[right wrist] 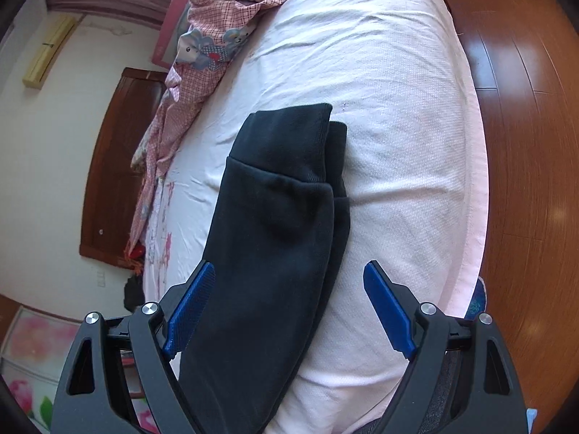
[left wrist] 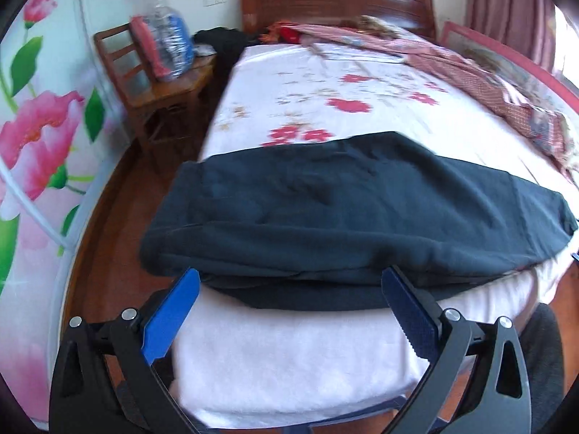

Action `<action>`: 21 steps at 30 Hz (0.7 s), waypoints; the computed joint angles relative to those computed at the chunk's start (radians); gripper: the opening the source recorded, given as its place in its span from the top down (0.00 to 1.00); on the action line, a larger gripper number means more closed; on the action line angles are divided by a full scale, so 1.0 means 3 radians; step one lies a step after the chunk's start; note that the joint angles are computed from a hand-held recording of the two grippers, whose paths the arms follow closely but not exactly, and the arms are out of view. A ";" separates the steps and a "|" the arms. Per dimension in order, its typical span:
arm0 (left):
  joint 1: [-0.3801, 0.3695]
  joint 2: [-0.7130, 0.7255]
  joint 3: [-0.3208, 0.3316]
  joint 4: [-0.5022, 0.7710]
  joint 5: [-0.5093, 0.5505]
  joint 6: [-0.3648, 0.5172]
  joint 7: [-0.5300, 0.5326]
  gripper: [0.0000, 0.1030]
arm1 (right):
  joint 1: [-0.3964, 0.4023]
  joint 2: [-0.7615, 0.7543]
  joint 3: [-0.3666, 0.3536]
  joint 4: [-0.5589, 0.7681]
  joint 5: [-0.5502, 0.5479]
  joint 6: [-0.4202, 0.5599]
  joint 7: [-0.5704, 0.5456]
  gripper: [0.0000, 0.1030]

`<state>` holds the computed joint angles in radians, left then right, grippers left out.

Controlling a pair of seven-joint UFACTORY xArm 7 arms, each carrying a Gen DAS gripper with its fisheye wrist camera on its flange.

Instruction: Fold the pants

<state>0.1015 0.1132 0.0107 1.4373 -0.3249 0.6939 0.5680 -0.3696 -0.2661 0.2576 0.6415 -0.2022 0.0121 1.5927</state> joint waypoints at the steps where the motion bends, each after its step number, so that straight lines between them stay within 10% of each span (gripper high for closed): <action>1: -0.0016 -0.0028 -0.0029 -0.0012 -0.0041 0.0037 0.0046 0.02 | 0.0038 0.0015 -0.0058 -0.0015 0.0031 -0.0044 -0.0025 0.19; 10: -0.0245 -0.0251 -0.0123 -0.0143 -0.0234 0.0237 0.0523 0.02 | 0.0534 0.0289 -0.0578 -0.0044 0.0457 -0.0502 -0.0434 0.19; 15: -0.0320 -0.0301 -0.0092 -0.0161 -0.0164 0.0277 0.0502 0.02 | 0.0209 0.0328 -0.0217 -0.0107 0.0680 -0.0725 -0.0555 0.19; 21: -0.0323 -0.0254 -0.0065 -0.0104 -0.0145 0.0340 0.0401 0.02 | 0.0510 0.0367 -0.0496 0.0010 0.0595 -0.0623 -0.0763 0.29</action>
